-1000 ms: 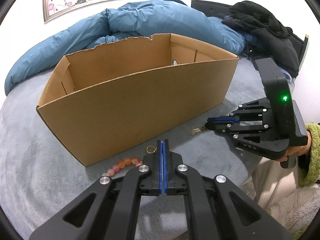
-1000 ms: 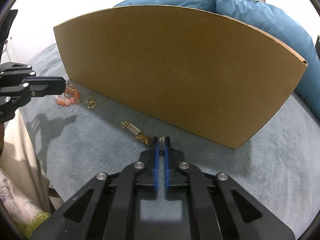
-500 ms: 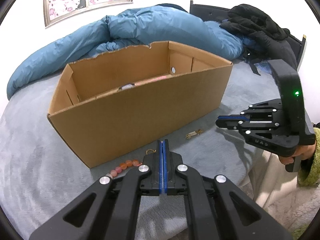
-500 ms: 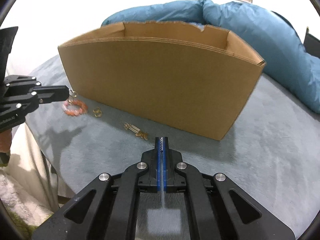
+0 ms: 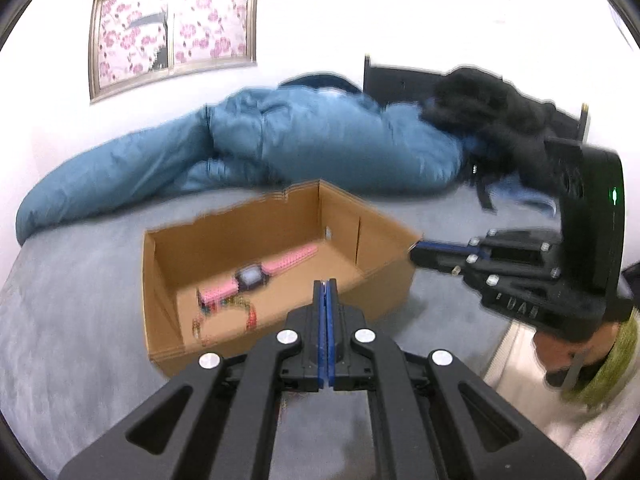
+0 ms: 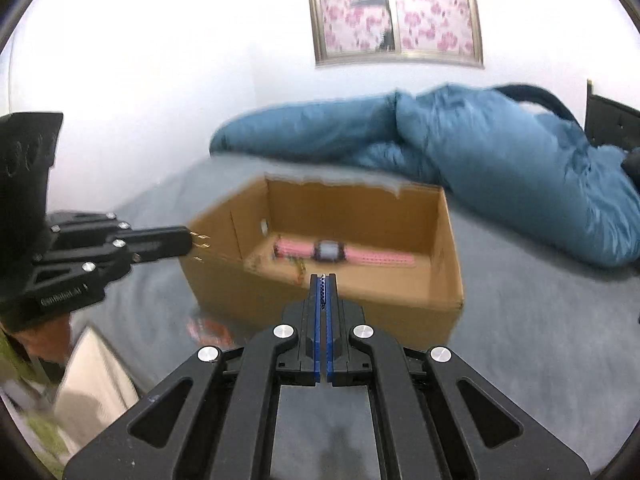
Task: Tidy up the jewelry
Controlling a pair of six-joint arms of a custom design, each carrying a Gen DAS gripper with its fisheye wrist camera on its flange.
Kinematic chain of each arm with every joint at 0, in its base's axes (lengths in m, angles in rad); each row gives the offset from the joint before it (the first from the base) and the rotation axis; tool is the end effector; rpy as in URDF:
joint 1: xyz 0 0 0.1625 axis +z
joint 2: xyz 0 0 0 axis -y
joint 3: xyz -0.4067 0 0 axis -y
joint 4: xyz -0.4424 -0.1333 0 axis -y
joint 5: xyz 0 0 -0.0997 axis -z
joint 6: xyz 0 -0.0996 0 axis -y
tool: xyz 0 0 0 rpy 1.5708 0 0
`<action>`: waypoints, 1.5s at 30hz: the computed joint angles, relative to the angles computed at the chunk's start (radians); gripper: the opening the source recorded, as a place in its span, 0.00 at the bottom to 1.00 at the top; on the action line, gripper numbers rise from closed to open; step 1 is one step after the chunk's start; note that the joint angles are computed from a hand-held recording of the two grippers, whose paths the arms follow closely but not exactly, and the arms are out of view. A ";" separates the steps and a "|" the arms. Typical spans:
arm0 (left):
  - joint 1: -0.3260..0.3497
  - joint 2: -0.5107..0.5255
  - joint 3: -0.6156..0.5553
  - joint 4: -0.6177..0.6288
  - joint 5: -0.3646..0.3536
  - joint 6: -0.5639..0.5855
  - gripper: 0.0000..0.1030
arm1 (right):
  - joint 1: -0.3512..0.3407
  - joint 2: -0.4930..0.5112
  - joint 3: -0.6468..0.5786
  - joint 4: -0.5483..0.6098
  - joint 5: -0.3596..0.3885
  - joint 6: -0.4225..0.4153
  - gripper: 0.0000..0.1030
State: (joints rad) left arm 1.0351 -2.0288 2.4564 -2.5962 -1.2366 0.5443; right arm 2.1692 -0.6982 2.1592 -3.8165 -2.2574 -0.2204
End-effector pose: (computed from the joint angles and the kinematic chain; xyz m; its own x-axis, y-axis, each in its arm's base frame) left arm -0.0401 -0.3927 0.3222 -0.5571 0.6448 -0.5234 0.8304 0.4406 -0.3411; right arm 0.3312 -0.3612 0.0001 -0.7826 -0.1918 0.5922 -0.5838 0.5562 -0.5915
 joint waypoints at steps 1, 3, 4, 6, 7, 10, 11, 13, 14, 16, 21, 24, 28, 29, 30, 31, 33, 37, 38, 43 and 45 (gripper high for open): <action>-0.003 0.032 -0.020 -0.023 -0.008 -0.003 0.00 | -0.001 0.004 -0.016 -0.013 0.003 -0.013 0.00; -0.013 0.081 -0.043 -0.066 0.002 0.004 0.00 | -0.008 0.011 -0.048 -0.036 0.015 -0.038 0.00; -0.019 0.114 -0.055 -0.100 0.015 0.015 0.00 | -0.019 0.018 -0.063 -0.054 0.028 -0.044 0.00; -0.020 0.183 -0.087 -0.141 0.035 0.017 0.00 | -0.036 0.022 -0.085 -0.052 0.045 -0.032 0.00; -0.016 0.209 -0.100 -0.152 0.040 0.011 0.00 | -0.045 0.025 -0.101 -0.042 0.048 -0.019 0.00; 0.000 0.310 -0.150 -0.193 0.088 -0.009 0.00 | -0.070 0.027 -0.130 0.008 0.032 0.024 0.00; 0.003 0.329 -0.161 -0.197 0.098 -0.015 0.00 | -0.084 0.028 -0.143 0.044 0.028 0.048 0.00; 0.018 0.387 -0.190 -0.209 0.123 -0.029 0.00 | -0.096 0.046 -0.173 0.086 0.001 0.070 0.00; 0.023 0.407 -0.198 -0.214 0.136 -0.031 0.00 | -0.102 0.053 -0.187 0.117 -0.014 0.080 0.00; 0.031 0.440 -0.209 -0.219 0.163 -0.035 0.00 | -0.110 0.064 -0.202 0.143 -0.025 0.090 0.00; 0.046 0.499 -0.227 -0.224 0.217 -0.034 0.00 | -0.131 0.080 -0.226 0.221 -0.045 0.129 0.01; 0.053 0.514 -0.233 -0.221 0.234 -0.033 0.01 | -0.133 0.083 -0.229 0.234 -0.056 0.136 0.04; 0.053 0.516 -0.234 -0.212 0.250 -0.041 0.01 | -0.139 0.090 -0.236 0.235 -0.065 0.131 0.08; 0.052 0.515 -0.234 -0.210 0.252 -0.040 0.01 | -0.139 0.091 -0.235 0.233 -0.067 0.131 0.12; 0.050 0.514 -0.233 -0.211 0.255 -0.040 0.01 | -0.138 0.092 -0.235 0.230 -0.070 0.130 0.14; 0.048 0.512 -0.231 -0.211 0.257 -0.039 0.02 | -0.136 0.092 -0.233 0.226 -0.072 0.129 0.15; 0.047 0.510 -0.230 -0.210 0.257 -0.041 0.07 | -0.131 0.091 -0.229 0.215 -0.077 0.129 0.20; 0.037 0.492 -0.215 -0.228 0.260 -0.036 0.16 | -0.121 0.093 -0.225 0.187 -0.083 0.111 0.26; 0.035 0.486 -0.212 -0.228 0.258 -0.036 0.18 | -0.118 0.093 -0.224 0.180 -0.083 0.106 0.28; 0.019 0.450 -0.189 -0.237 0.262 -0.025 0.26 | -0.106 0.090 -0.216 0.148 -0.082 0.091 0.34; 0.012 0.435 -0.181 -0.239 0.262 -0.021 0.28 | -0.103 0.088 -0.213 0.138 -0.083 0.084 0.36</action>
